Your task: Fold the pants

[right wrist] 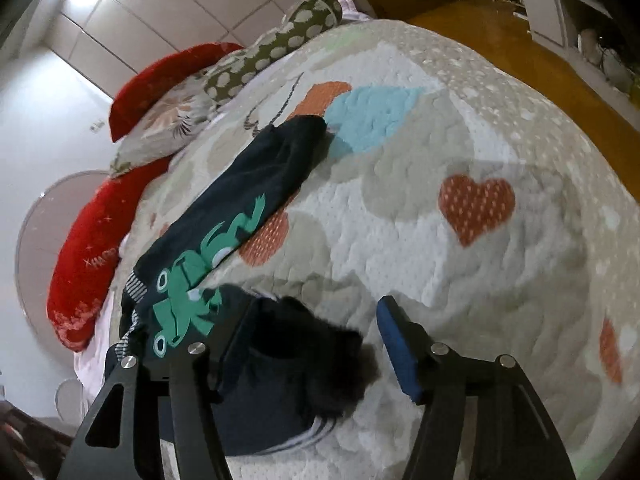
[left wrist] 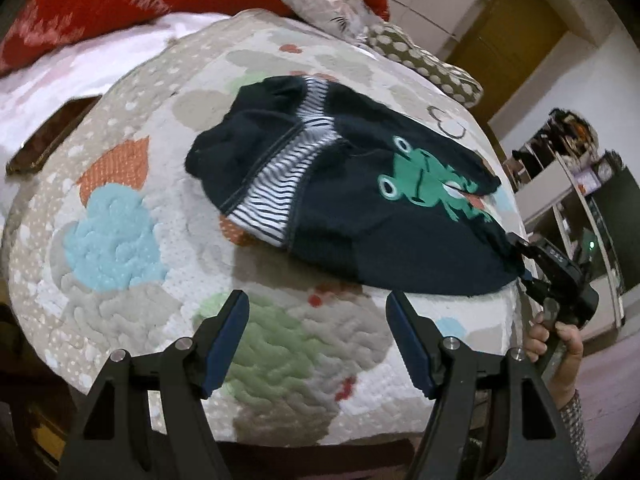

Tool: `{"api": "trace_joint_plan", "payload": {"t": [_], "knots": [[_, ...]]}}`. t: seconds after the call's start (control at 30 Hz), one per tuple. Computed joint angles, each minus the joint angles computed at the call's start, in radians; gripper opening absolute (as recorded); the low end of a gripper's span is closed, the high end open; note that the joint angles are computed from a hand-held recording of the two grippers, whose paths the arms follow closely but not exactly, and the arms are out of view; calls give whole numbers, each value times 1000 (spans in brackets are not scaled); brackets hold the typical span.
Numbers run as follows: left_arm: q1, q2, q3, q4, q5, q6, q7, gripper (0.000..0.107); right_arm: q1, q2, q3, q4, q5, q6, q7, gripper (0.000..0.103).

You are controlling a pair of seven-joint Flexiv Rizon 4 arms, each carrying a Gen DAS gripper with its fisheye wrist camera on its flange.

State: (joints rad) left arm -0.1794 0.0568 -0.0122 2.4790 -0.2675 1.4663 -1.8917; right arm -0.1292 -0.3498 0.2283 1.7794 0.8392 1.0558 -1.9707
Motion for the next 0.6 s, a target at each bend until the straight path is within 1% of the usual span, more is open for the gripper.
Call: {"api": "trace_joint_plan", "payload": {"t": [0.03,0.13,0.17,0.2,0.23,0.27,0.33,0.37,0.4,0.43,0.47,0.5,0.53,0.57,0.6], "knots": [[14,12,-6,-8,52,-20,-39,70,1,8,4,13,3,12,-12,66],[27,22,-10,-21,99,-46,-87,70,11,32,7,43,-14,25,-35,65],[28,24,-10,-24,104,-56,-98,70,11,39,7,49,-16,22,-50,58],[20,24,-6,-22,79,-60,-87,70,24,45,4,60,-37,28,-56,44],[8,26,-2,-18,50,-58,-69,70,42,47,-3,69,-69,36,-54,40],[2,29,-1,-16,35,-57,-58,70,44,55,0,79,-77,38,-72,39],[19,42,-10,-25,90,-71,-99,70,12,67,15,71,-3,37,-134,40],[32,51,-16,-31,130,-81,-129,70,-15,78,22,65,60,25,-173,49],[38,56,-19,-34,150,-87,-146,70,-28,88,20,64,109,18,-199,68],[38,59,-18,-36,156,-91,-152,70,-36,95,16,62,155,13,-225,74],[38,60,-18,-37,159,-95,-159,70,-53,103,12,60,220,3,-264,77],[38,61,-20,-40,164,-99,-168,70,-49,109,2,61,238,-6,-271,77],[38,60,-21,-43,171,-103,-175,70,-37,109,-11,62,235,-17,-265,77],[40,60,-25,-48,183,-109,-185,70,-14,104,-24,66,203,-13,-240,77],[41,60,-26,-52,193,-114,-193,70,25,93,-37,75,146,27,-201,77]]}}
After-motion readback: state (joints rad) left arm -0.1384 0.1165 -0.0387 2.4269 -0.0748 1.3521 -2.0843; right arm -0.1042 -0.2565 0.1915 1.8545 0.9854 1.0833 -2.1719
